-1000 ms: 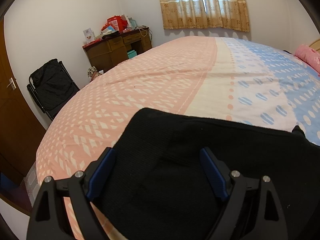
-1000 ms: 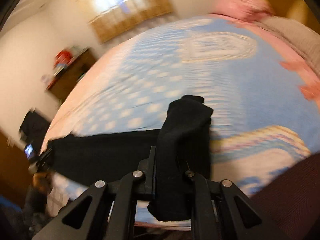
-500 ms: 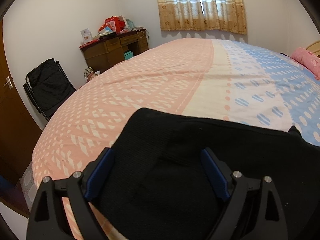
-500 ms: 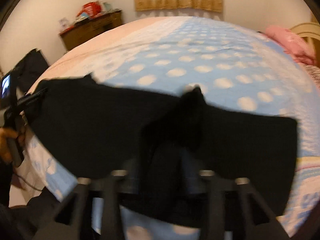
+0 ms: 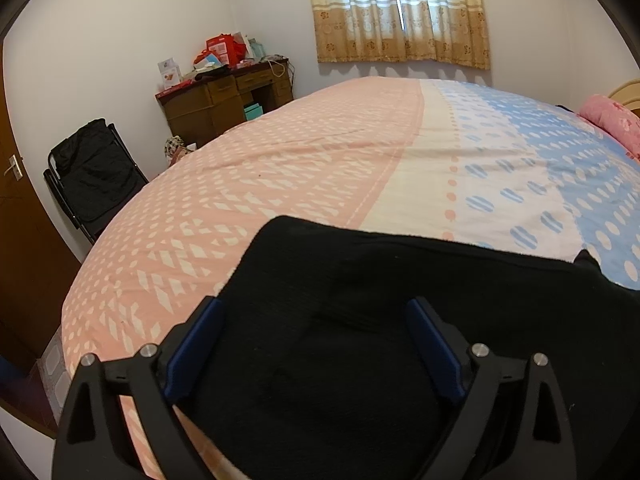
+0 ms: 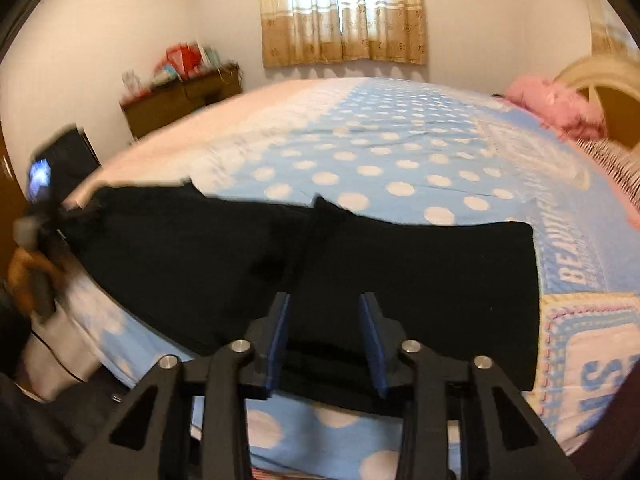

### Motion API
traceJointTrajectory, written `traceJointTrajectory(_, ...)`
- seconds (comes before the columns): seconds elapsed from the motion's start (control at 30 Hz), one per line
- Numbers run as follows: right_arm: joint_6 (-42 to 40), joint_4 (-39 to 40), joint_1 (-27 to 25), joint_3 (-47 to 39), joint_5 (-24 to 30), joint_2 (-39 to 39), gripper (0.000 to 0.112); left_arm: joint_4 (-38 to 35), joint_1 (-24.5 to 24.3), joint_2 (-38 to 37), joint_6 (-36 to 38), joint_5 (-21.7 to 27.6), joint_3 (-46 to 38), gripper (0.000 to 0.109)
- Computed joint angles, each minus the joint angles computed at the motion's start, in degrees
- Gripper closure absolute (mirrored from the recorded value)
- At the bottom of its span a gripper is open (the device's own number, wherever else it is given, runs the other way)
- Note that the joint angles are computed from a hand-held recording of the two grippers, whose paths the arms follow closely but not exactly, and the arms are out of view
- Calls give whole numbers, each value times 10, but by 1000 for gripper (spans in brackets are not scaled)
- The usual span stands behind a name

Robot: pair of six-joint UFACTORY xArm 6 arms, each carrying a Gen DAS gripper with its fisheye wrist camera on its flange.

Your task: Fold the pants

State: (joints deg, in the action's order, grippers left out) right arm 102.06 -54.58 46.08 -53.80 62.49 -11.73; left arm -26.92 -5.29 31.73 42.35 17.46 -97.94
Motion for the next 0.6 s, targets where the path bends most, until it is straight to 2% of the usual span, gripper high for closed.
traceJointTrajectory(0.03, 3, -7, -8, 1, -25, 8, 76, -1, 0, 0, 1, 1, 0, 13)
traceJointTrajectory(0.13, -26, -12, -19, -18, -52, 42, 76, -1, -1, 0, 1, 0, 0, 13)
traceJointTrajectory(0.23, -76, 9, -28, -34, -43, 75, 76, -1, -1, 0, 0, 0, 0, 13)
traceJointTrajectory(0.3, -75, 1, -22, -34, -20, 80, 76, -1, -1, 0, 1, -1, 1, 13)
traceJointTrajectory(0.4, -32, -6, -30, -7, -41, 51, 105, 1, -1, 0, -1, -1, 1, 12)
traceJointTrajectory(0.5, 3, -11, -45, 19, -76, 22, 105, -1, -1, 0, 0, 0, 0, 13)
traceJointTrajectory(0.6, 5, -25, -44, 11, -85, 13, 105, 0, -1, -1, 0, -1, 1, 12)
